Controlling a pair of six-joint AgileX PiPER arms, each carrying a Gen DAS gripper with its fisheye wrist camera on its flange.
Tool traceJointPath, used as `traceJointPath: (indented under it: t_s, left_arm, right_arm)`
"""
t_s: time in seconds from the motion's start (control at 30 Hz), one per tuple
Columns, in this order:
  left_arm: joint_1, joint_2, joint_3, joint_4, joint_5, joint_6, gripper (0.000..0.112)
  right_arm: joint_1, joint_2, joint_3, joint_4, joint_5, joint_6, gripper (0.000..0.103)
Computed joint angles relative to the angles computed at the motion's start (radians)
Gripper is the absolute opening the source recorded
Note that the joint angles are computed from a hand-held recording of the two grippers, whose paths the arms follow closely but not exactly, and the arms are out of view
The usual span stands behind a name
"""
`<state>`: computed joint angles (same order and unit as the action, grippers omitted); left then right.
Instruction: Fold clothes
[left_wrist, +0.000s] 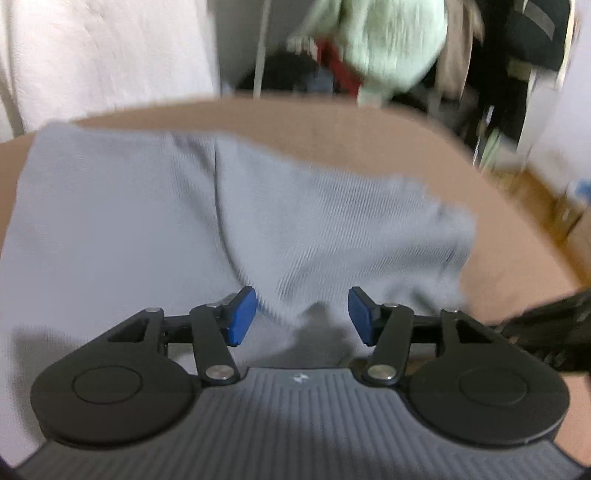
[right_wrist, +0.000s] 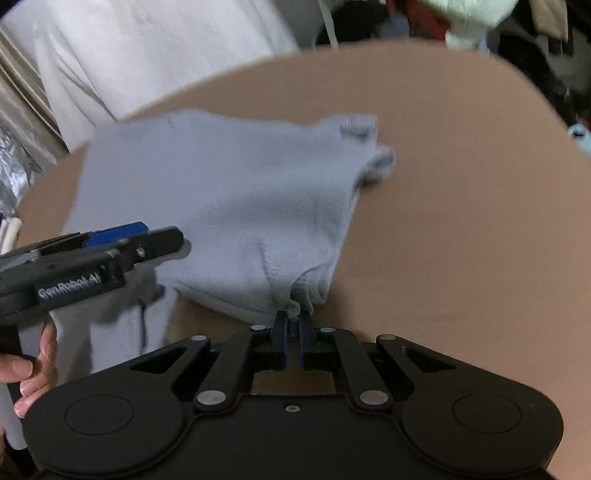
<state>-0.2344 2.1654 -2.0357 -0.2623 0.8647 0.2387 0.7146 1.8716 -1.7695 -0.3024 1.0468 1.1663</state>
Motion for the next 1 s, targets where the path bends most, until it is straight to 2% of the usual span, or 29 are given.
traceJointPath:
  t_s: [0.03, 0.1, 0.13, 0.17, 0.23, 0.27, 0.33, 0.4, 0.43, 0.47, 0.5, 0.53, 0.63, 0.7, 0.77, 0.83, 0.9, 1.0]
  left_arm:
    - [-0.014, 0.006, 0.002, 0.05, -0.002, -0.018, 0.055]
    - [-0.018, -0.021, 0.061, 0.056, -0.055, -0.012, 0.057]
    - [-0.011, -0.026, 0.067, 0.039, -0.053, -0.006, 0.057]
    - [-0.002, -0.028, 0.064, 0.015, -0.044, 0.0, 0.057]
    - [0.015, -0.037, 0.072, -0.046, -0.041, 0.033, 0.057]
    - [0.024, -0.042, 0.078, -0.08, -0.042, 0.055, 0.057]
    - [0.042, -0.051, 0.09, -0.148, -0.042, 0.098, 0.057]
    - [0.057, -0.058, 0.1, -0.21, -0.045, 0.141, 0.058]
    - [0.058, -0.058, 0.099, -0.227, -0.056, 0.159, 0.058]
    - [0.057, -0.056, 0.095, -0.238, -0.067, 0.167, 0.058]
    - [0.057, -0.055, 0.092, -0.245, -0.076, 0.168, 0.058]
    - [0.061, -0.056, 0.093, -0.269, -0.083, 0.184, 0.058]
    - [0.084, -0.063, 0.105, -0.405, -0.088, 0.295, 0.058]
    - [0.093, -0.057, 0.104, -0.503, -0.081, 0.398, 0.059]
    - [0.094, -0.045, 0.104, -0.583, -0.069, 0.485, 0.064]
    - [0.075, -0.003, 0.05, -0.555, -0.043, 0.453, 0.065]
    - [0.061, 0.069, -0.062, -0.482, 0.035, 0.352, 0.065]
    - [0.066, 0.174, -0.204, -0.463, 0.147, 0.253, 0.065]
  right_arm:
    - [-0.003, -0.025, 0.035, -0.009, -0.033, 0.028, 0.009]
    - [-0.008, -0.077, 0.109, -0.041, -0.101, 0.102, 0.023]
    - [-0.005, -0.123, 0.171, -0.088, -0.145, 0.187, 0.04]
    - [-0.004, -0.165, 0.232, -0.142, -0.188, 0.281, 0.05]
    - [-0.014, -0.227, 0.34, -0.247, -0.277, 0.475, 0.054]
    - [-0.03, -0.245, 0.384, -0.276, -0.328, 0.548, 0.061]
    - [-0.08, -0.237, 0.42, -0.281, -0.394, 0.607, 0.069]
    - [-0.131, -0.207, 0.427, -0.273, -0.446, 0.632, 0.069]
    - [-0.15, -0.184, 0.432, -0.298, -0.498, 0.656, 0.069]
    - [-0.156, -0.158, 0.43, -0.353, -0.544, 0.697, 0.049]
    - [-0.152, -0.133, 0.413, -0.402, -0.552, 0.726, 0.02]
    - [-0.142, -0.108, 0.38, -0.434, -0.531, 0.736, 0.005]
    - [-0.045, -0.057, 0.201, -0.541, -0.299, 0.618, 0.005]
    - [0.006, -0.044, 0.123, -0.655, -0.23, 0.548, 0.005]
    - [-0.004, -0.034, 0.109, -0.708, -0.296, 0.517, 0.005]
    - [-0.042, 0.006, 0.08, -0.668, -0.326, 0.442, 0.005]
    - [-0.087, 0.048, 0.052, -0.593, -0.329, 0.368, 0.005]
    - [-0.183, 0.037, 0.137, -0.446, -0.392, 0.358, 0.006]
